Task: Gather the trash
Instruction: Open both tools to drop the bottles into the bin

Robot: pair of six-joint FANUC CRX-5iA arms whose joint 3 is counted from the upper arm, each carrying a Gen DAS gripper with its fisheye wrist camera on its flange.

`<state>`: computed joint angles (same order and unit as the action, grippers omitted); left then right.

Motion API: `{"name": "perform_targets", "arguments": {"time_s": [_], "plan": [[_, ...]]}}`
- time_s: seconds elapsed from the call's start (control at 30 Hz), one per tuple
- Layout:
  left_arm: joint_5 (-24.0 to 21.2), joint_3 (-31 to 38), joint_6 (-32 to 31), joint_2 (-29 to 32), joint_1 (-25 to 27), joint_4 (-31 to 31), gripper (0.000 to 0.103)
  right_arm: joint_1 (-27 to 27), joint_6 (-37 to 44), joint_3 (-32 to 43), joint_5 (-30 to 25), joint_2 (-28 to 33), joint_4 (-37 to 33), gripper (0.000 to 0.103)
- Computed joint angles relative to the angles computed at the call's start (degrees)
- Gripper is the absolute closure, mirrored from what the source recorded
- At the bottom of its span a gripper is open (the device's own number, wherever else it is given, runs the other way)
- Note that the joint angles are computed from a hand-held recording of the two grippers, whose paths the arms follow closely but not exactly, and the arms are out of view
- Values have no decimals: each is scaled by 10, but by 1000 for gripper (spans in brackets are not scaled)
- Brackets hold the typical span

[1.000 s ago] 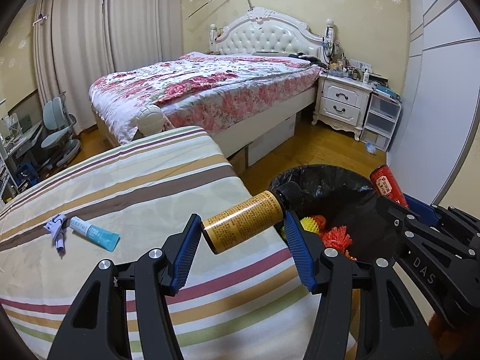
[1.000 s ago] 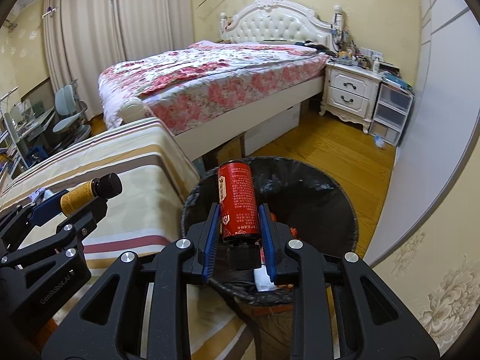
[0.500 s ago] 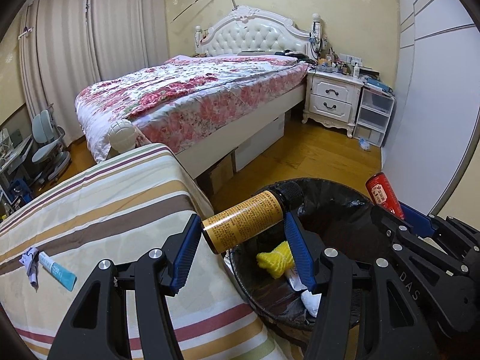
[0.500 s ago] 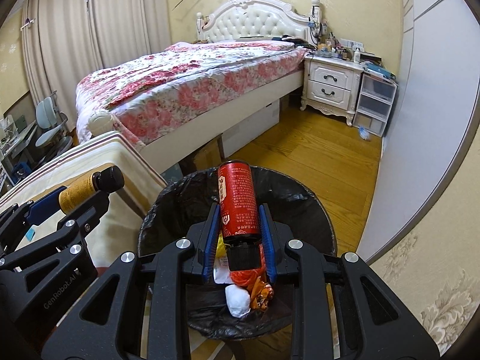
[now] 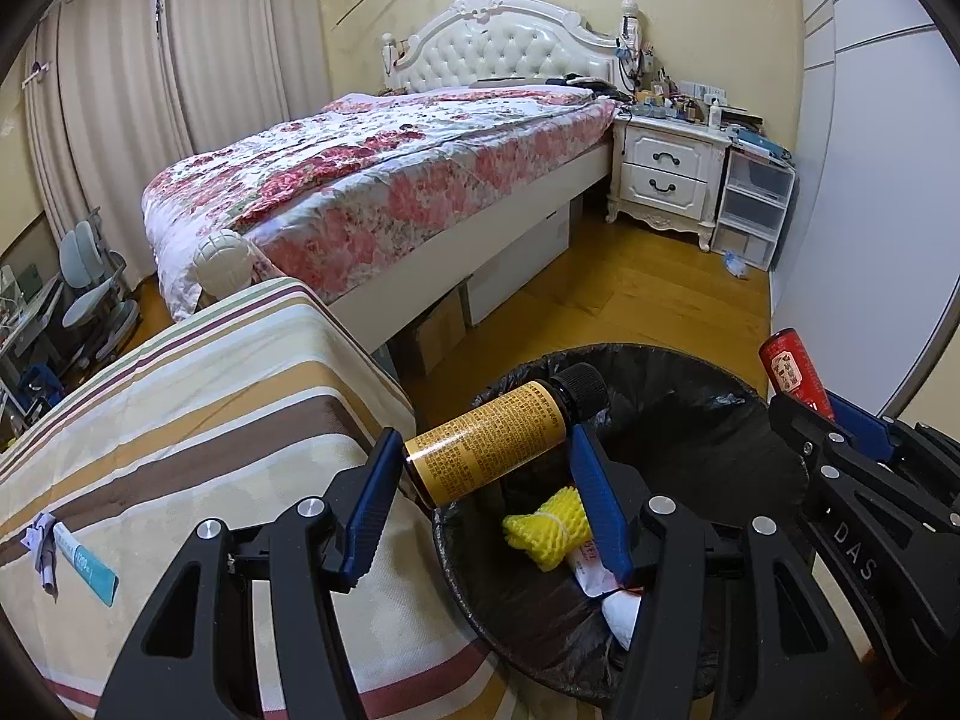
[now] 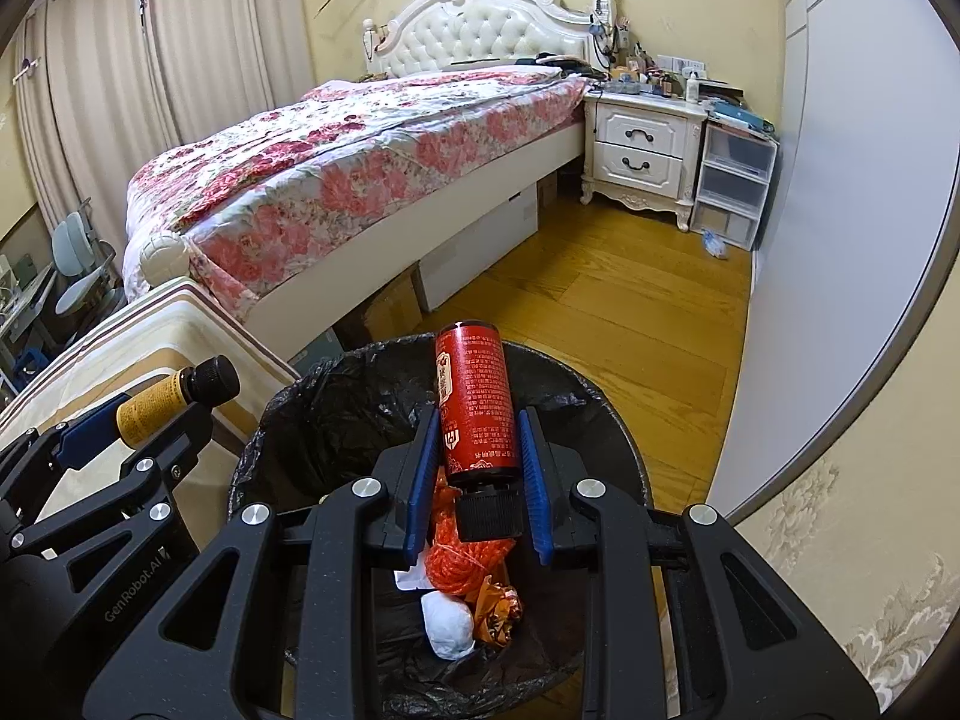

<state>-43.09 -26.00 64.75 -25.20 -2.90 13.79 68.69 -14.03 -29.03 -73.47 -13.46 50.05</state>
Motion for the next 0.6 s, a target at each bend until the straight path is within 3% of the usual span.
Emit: {"name": "perform_targets", "arguments": {"time_s": [0.4,0.5,0.6], "plan": [[1,9,24,10,-15,-29,43,-11,-6,-4,12,-1,-11,76],[6,5,16,8,-13,-22,31,-10,-14,-5,7,-1,-7,59],[13,2,10,5,-15,-23,28,-9,-18,-6,3,0,-8,57]]}}
